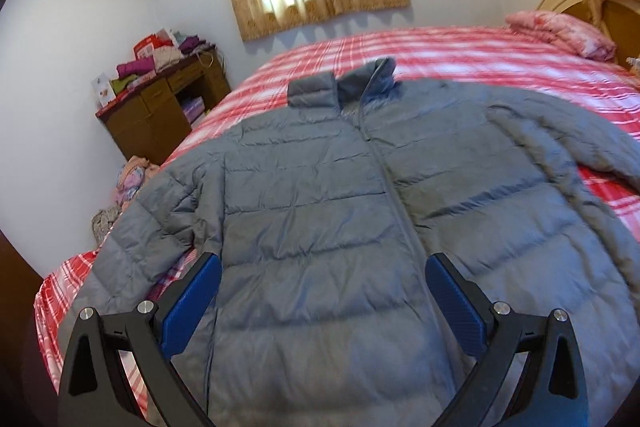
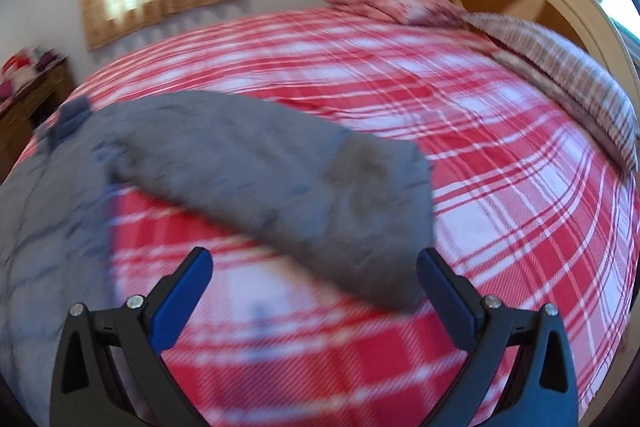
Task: Fold large clothes
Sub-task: 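Grasp the grey jacket sleeve cuff with the right gripper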
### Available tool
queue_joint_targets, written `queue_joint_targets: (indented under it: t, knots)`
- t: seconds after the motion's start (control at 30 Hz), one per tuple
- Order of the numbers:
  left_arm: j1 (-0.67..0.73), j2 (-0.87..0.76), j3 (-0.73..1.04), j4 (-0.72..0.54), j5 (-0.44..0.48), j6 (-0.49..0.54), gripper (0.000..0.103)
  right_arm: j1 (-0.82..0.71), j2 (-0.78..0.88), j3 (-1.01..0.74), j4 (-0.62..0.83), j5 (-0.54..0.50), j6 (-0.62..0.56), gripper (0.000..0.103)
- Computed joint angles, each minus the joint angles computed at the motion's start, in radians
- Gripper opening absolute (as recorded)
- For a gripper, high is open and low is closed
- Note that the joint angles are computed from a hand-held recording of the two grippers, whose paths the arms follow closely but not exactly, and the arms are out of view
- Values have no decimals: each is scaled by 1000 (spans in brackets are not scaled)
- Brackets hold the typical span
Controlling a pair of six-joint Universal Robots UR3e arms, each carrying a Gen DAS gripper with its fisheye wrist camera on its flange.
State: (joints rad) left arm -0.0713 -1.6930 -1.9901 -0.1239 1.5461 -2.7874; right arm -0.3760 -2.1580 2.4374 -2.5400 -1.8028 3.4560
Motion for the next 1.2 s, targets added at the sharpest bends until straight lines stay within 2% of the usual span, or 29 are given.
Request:
queue_joint_targets:
  t: [0.13,0.17,0.27,0.33,0.37,0.4,0.47,0.63,0.9,1.07,1.2]
  knots:
    - [-15,-146,144,-12,42,-3,102,-188,12,-1,4,118,-68,102]
    - [-14,-175,174,-16,46,0,102,-206,26,-2,2,133,-77,99]
    - [-14,-266,277,-41,78,10,102,-318,36,6,41,245,-136,74]
    - [2,-303,332,-77,76,21,102,-345,23,14,23,263,-173,59]
    - [14,-316,356,-94,66,28,102,-385,2,7,51,319,-210,41]
    - [27,-329,377,-109,57,37,102,-394,10,-6,60,338,-220,27]
    - [46,-351,419,-127,58,53,102,-309,72,-80,49,258,-194,21]
    - [98,-403,557,-209,27,55,102,-132,221,-285,20,153,-128,17]
    - [172,-413,655,-291,-48,42,102,334,638,-828,74,-77,-48,15]
    - [209,-405,648,-317,-80,34,102,554,958,-1192,143,-133,-47,15]
    - [240,-393,607,-296,-93,38,102,638,1146,-1373,177,-142,-43,15]
